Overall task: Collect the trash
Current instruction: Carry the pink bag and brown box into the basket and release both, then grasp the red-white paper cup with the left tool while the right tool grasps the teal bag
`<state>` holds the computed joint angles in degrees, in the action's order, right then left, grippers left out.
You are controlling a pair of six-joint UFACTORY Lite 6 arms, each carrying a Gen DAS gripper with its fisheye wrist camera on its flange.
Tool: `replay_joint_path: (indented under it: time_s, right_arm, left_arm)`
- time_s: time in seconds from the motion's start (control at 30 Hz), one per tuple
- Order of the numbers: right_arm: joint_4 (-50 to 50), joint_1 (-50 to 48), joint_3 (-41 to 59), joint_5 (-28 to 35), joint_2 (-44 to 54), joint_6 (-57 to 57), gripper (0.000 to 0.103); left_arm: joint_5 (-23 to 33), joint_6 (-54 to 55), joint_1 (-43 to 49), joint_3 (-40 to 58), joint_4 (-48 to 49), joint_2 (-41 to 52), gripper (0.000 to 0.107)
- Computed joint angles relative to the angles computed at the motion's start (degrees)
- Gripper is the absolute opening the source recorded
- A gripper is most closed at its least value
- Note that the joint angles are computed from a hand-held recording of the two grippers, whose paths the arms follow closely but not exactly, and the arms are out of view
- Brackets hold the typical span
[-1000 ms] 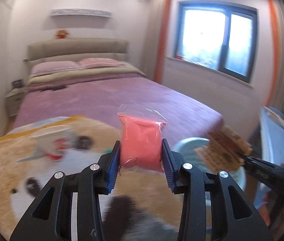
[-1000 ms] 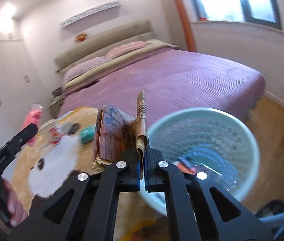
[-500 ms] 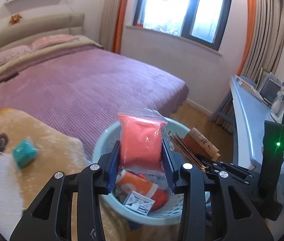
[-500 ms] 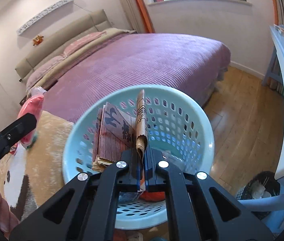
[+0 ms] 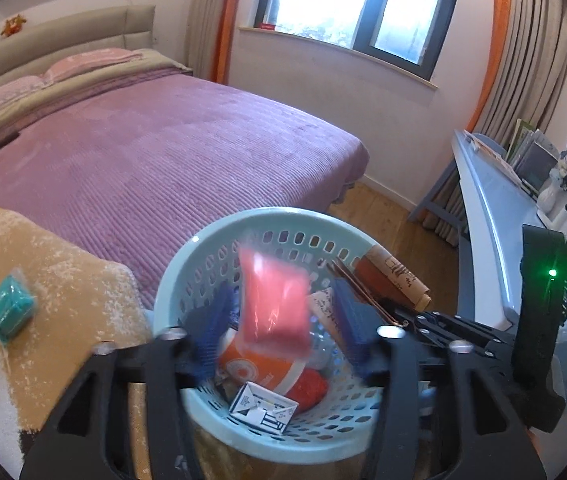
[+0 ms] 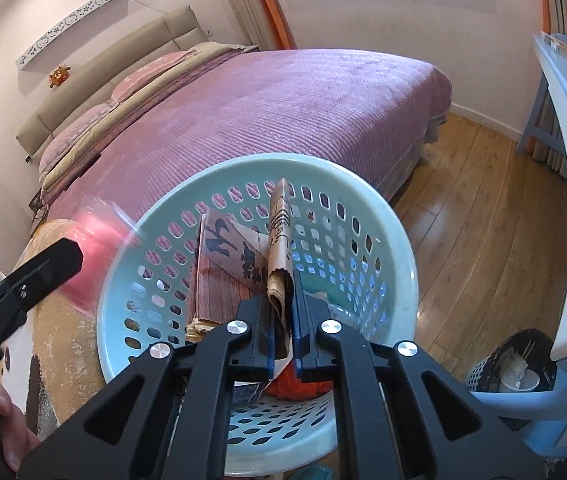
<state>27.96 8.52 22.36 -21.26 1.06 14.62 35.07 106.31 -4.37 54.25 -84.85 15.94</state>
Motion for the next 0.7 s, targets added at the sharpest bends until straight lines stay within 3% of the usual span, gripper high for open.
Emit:
replay_joint_path:
  time_s: [0.07,0.1,0.13,0.23,0.47,0.57,0.7]
  right_arm:
    - [-5.1,-0.9,-0.5,0.1,-0.7,4.3,0.029]
    - [-4.2,-1.0,-1.0,0.1,-1.6,3.5,0.039]
    - [-1.2,-0.6,-1.5,0.1,-2.4,1.1,0.043]
    - [-1.4,-0.6,-3.5,0.5,-6.2,1.1,0.044]
    - [24.8,10.1,-1.6,0.9,-13.3,-22.4,0.044]
    - [35.6,18.1,3.2,-2.0,-11.1,-31.6,0.044]
    - [42.3,27.8,13.4,-5.9,-2.8,-37.4,0.044]
  left_arm:
    - [1.4,0.6,1.2,-0.4,-0.4,-0.7,0.076]
    - [2.3,0.5,2.1,-0.5,0.2,-1.1,0.077]
    - [3.2,-0.2,3.2,-0.4,1.2,-1.5,0.077]
    - [6.6,-1.1,6.8,-0.4,2.9,-2.7,0.082]
    - [13.3,-1.9,17.3,0.0,5.7,-5.5,0.082]
    - [15.4,-1.6,22.7,1.3,6.0,-6.1,0.082]
    - [19.5,-1.8,31.7,6.4,6.0,-3.7,0.082]
